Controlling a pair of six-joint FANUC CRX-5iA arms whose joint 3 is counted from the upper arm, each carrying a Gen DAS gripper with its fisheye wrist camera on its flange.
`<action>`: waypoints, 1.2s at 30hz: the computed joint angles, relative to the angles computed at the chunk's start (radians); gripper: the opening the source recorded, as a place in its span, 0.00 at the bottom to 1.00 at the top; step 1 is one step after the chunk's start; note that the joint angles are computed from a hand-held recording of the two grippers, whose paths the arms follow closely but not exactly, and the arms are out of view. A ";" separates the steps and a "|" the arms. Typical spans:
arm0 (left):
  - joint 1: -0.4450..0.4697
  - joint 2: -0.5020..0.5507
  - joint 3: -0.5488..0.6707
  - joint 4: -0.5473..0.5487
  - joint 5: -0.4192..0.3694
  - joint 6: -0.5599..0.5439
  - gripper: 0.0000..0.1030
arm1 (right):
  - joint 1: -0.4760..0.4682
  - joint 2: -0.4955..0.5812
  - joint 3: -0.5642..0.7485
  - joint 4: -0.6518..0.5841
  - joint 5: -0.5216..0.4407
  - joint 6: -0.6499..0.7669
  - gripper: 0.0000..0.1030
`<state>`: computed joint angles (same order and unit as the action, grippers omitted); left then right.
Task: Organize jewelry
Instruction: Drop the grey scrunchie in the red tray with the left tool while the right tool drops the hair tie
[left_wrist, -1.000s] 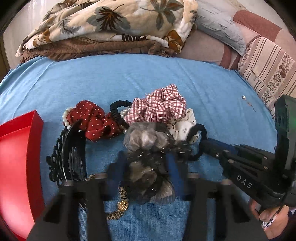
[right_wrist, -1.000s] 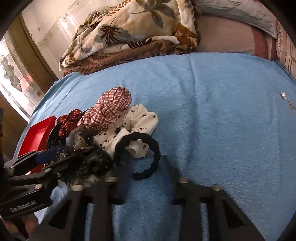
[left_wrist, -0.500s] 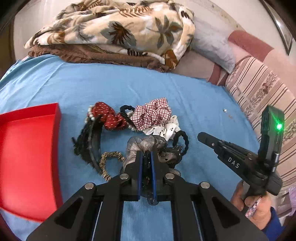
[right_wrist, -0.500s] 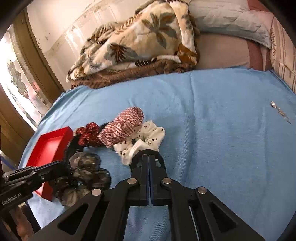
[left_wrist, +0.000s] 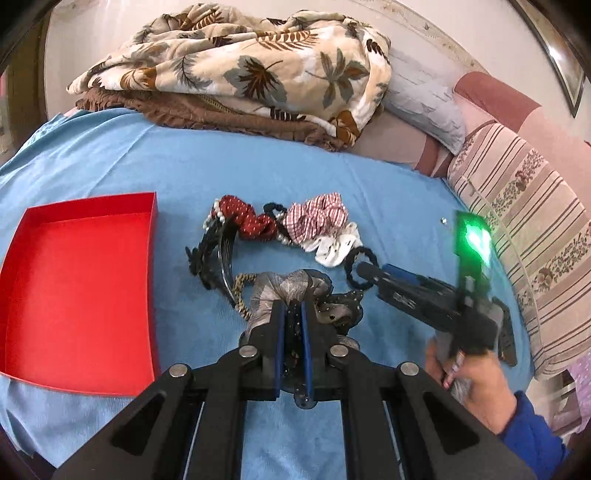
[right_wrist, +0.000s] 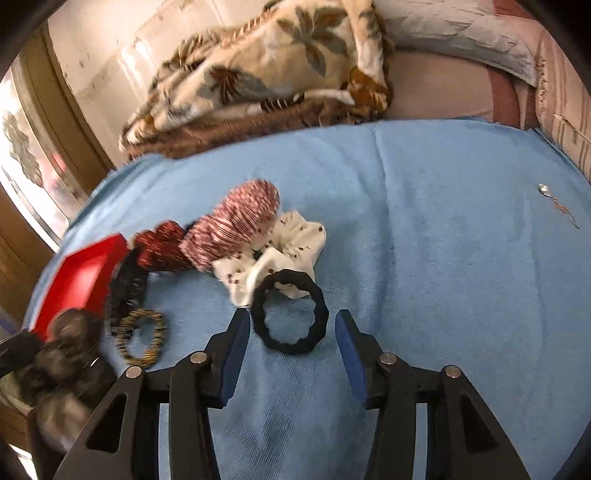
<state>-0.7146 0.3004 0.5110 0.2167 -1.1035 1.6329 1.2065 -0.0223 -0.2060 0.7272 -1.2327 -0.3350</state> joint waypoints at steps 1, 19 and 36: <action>-0.001 0.000 0.000 -0.006 -0.003 0.001 0.08 | -0.010 0.000 -0.003 -0.016 0.012 0.012 0.27; 0.103 -0.130 -0.100 -0.093 0.061 0.010 0.08 | 0.168 0.083 0.142 0.124 -0.181 -0.006 0.07; 0.310 0.035 0.067 -0.193 0.021 0.081 0.08 | -0.018 0.485 0.787 -0.069 0.017 0.430 0.08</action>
